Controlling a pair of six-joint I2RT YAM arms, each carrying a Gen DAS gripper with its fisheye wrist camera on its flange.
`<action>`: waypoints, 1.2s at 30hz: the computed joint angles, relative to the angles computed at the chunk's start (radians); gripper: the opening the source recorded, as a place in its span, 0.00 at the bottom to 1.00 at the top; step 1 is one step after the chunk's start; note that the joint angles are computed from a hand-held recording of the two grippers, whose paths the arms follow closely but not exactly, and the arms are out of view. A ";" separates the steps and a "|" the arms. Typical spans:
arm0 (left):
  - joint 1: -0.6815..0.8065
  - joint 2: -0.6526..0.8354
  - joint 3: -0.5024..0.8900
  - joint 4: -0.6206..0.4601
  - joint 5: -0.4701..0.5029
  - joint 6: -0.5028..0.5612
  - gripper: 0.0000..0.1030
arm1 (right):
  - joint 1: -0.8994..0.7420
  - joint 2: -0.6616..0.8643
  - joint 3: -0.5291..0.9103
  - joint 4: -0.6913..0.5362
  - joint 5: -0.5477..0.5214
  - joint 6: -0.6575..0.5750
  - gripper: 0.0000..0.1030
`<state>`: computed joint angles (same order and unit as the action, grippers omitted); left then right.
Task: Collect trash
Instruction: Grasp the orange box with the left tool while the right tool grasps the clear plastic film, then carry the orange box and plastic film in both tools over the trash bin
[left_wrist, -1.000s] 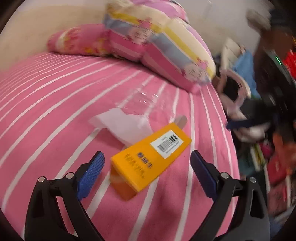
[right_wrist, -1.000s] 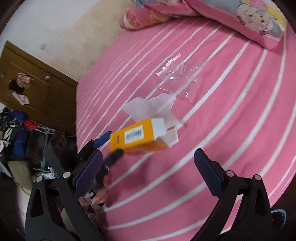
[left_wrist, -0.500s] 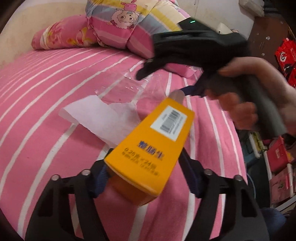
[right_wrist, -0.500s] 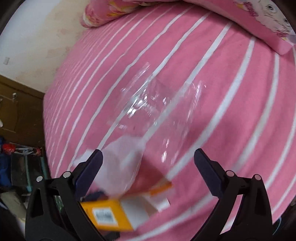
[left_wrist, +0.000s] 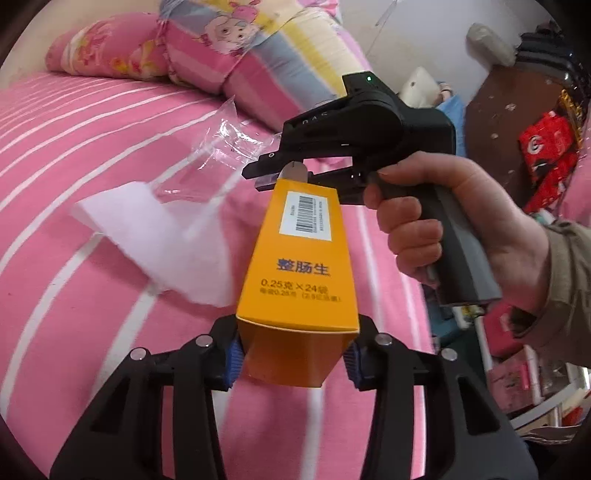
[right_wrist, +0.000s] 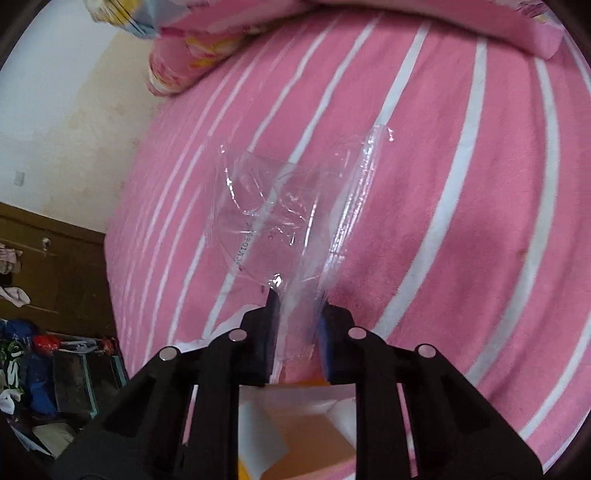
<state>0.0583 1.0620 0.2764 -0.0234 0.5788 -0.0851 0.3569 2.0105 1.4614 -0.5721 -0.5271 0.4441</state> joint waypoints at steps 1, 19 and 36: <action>-0.002 -0.015 0.001 -0.009 0.012 -0.010 0.41 | -0.009 -0.028 -0.027 0.007 -0.002 -0.002 0.18; -0.369 -0.528 0.002 -0.306 -0.187 -0.377 0.38 | -0.164 -0.424 -0.224 -0.105 -0.061 -0.102 0.18; -1.709 -0.195 0.208 -0.274 -1.375 -1.228 0.38 | -0.811 -0.845 -0.298 -0.917 -0.403 -0.847 0.18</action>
